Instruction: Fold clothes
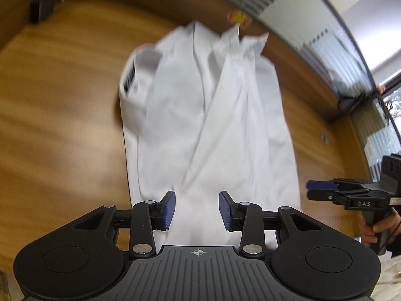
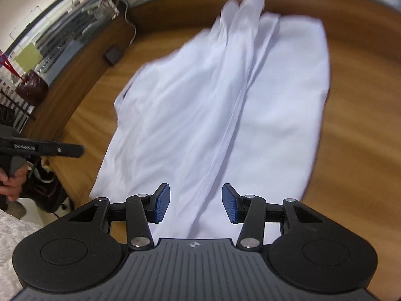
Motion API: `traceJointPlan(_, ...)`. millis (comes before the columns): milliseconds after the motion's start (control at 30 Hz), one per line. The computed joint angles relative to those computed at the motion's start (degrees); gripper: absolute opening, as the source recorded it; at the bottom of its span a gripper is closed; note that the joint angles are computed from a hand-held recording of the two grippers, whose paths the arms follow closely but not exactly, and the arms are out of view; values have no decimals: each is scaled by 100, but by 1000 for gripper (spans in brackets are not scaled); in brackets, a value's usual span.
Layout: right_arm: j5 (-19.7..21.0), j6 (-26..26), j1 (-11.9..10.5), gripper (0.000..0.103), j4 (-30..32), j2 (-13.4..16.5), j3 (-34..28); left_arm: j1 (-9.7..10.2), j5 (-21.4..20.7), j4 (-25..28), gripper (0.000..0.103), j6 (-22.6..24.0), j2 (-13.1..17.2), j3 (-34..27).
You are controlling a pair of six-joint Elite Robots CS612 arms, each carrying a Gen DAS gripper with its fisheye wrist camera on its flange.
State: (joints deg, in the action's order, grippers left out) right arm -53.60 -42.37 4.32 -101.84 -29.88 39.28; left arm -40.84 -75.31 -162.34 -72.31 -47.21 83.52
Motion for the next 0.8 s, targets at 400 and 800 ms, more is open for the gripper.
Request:
traceJointPlan(400,29,693,92,47,-79,166,165,1,49,196,40,226,270,-214)
traceJointPlan(800,556,-234,1,2,515,29,149,-133,237,-470,2,405,107,57)
